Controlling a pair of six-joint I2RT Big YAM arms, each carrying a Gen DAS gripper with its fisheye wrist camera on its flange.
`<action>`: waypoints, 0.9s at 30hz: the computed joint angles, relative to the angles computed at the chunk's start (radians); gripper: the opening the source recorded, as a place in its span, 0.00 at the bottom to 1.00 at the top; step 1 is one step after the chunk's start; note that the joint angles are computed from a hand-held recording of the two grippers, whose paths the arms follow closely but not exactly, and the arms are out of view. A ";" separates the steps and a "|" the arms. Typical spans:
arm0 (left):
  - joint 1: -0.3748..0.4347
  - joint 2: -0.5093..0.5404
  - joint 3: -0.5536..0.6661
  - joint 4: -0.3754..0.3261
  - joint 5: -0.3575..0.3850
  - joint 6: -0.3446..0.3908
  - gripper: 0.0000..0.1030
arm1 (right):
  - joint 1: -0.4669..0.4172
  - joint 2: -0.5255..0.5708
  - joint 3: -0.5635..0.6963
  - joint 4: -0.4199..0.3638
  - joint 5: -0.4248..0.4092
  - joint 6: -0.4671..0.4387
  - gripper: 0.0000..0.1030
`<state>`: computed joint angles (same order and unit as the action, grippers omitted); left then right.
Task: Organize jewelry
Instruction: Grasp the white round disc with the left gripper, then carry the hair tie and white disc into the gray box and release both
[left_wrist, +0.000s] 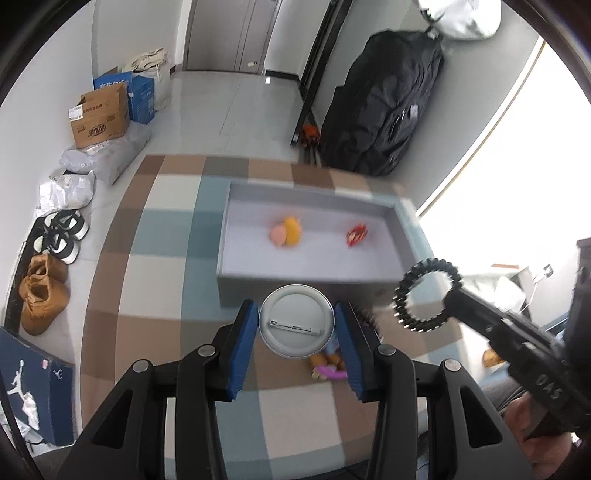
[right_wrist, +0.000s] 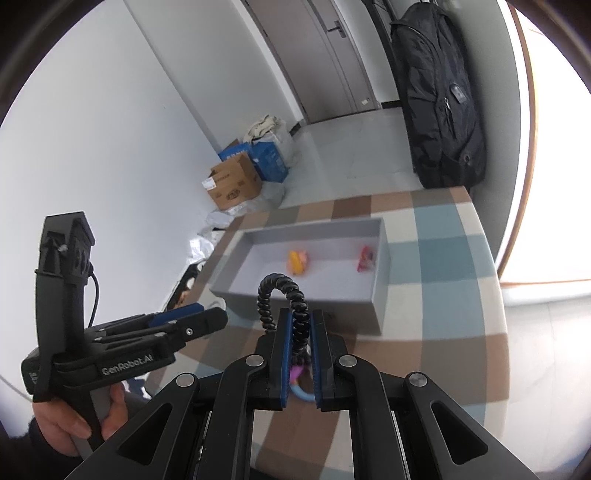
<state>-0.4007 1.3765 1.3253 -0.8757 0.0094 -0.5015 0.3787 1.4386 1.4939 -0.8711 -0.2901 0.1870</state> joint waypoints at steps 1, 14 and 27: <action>0.005 -0.001 0.004 0.011 0.008 -0.004 0.37 | -0.002 0.007 0.011 0.003 -0.002 0.003 0.08; 0.044 0.099 0.120 0.021 0.076 -0.010 0.37 | -0.010 0.141 0.153 -0.032 0.000 -0.009 0.08; 0.074 0.195 0.197 -0.011 0.130 -0.009 0.37 | -0.022 0.231 0.237 -0.070 0.010 -0.001 0.08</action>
